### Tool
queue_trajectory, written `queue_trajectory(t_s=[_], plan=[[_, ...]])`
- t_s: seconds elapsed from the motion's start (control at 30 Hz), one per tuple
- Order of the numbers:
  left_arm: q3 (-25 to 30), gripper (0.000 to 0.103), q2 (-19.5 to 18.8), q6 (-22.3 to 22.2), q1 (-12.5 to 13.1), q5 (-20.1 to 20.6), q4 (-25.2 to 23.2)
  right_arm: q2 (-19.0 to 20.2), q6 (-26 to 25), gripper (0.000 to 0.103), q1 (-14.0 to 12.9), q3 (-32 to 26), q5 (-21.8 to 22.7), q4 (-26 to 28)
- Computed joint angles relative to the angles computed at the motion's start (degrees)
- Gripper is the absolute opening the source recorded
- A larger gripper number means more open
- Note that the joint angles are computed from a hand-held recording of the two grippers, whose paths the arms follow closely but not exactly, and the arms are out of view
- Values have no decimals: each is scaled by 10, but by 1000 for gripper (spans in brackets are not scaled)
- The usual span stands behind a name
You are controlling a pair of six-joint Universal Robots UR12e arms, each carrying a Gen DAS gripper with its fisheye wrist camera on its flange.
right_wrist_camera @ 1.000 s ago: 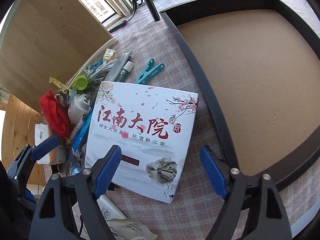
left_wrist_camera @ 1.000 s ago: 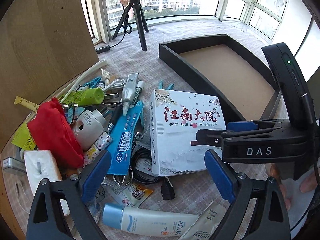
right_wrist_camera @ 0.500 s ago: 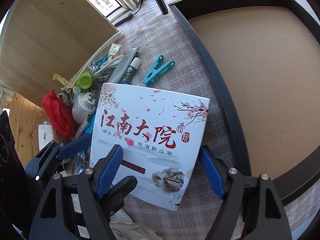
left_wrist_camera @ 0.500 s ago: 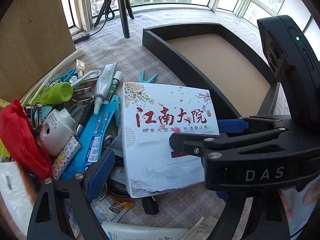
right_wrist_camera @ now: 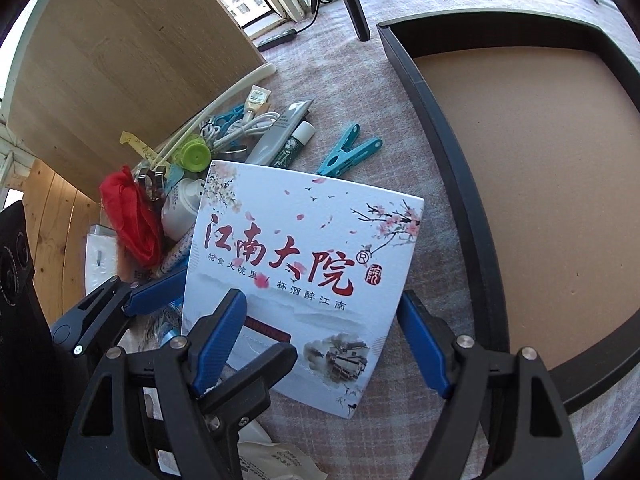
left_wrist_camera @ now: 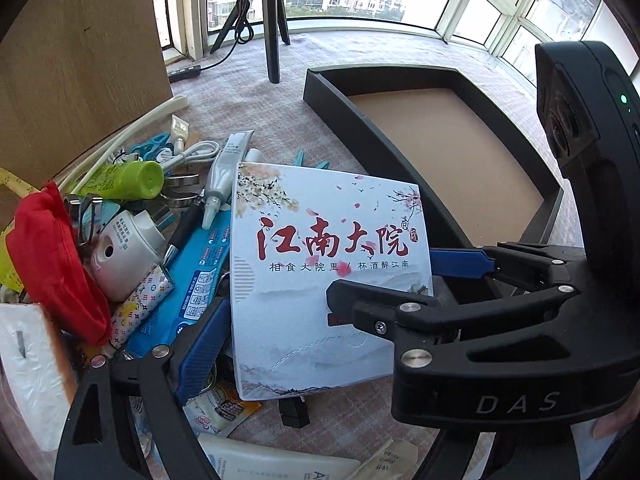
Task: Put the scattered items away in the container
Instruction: 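Carry the white box into the black tray and open the right gripper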
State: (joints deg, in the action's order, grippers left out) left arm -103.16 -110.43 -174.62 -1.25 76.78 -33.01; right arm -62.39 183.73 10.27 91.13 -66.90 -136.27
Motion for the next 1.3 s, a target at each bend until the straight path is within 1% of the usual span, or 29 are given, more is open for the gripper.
queue_trajectory(t_s=[0.2,0.33,0.43,0.53,0.67,0.87,0.97,1.07,1.23,1.3], plan=[[-2,85,15,-20,-5,25,24,-7,-11,77,-4,-4,27,-8],[3,85,19,-31,-11,34,36,-15,-25,77,-10,-5,33,-12],[12,85,17,-43,-21,35,40,-23,-37,77,-20,-2,33,-13],[25,85,10,-55,-37,33,46,-32,-48,77,-35,6,29,-17],[53,85,-11,-68,-61,32,52,-41,-60,77,-59,14,21,-21],[113,85,-54,-82,-98,23,44,-49,-71,77,-98,17,-4,-31],[146,85,-76,-85,-117,25,40,-48,-72,77,-116,14,-18,-36],[181,85,-98,-81,-135,36,30,-48,-75,77,-132,12,-30,-42],[231,85,-129,-82,-151,42,7,-41,-69,78,-148,1,-51,-50],[243,85,-135,-77,-156,50,0,-38,-66,78,-148,-2,-77,-67]])
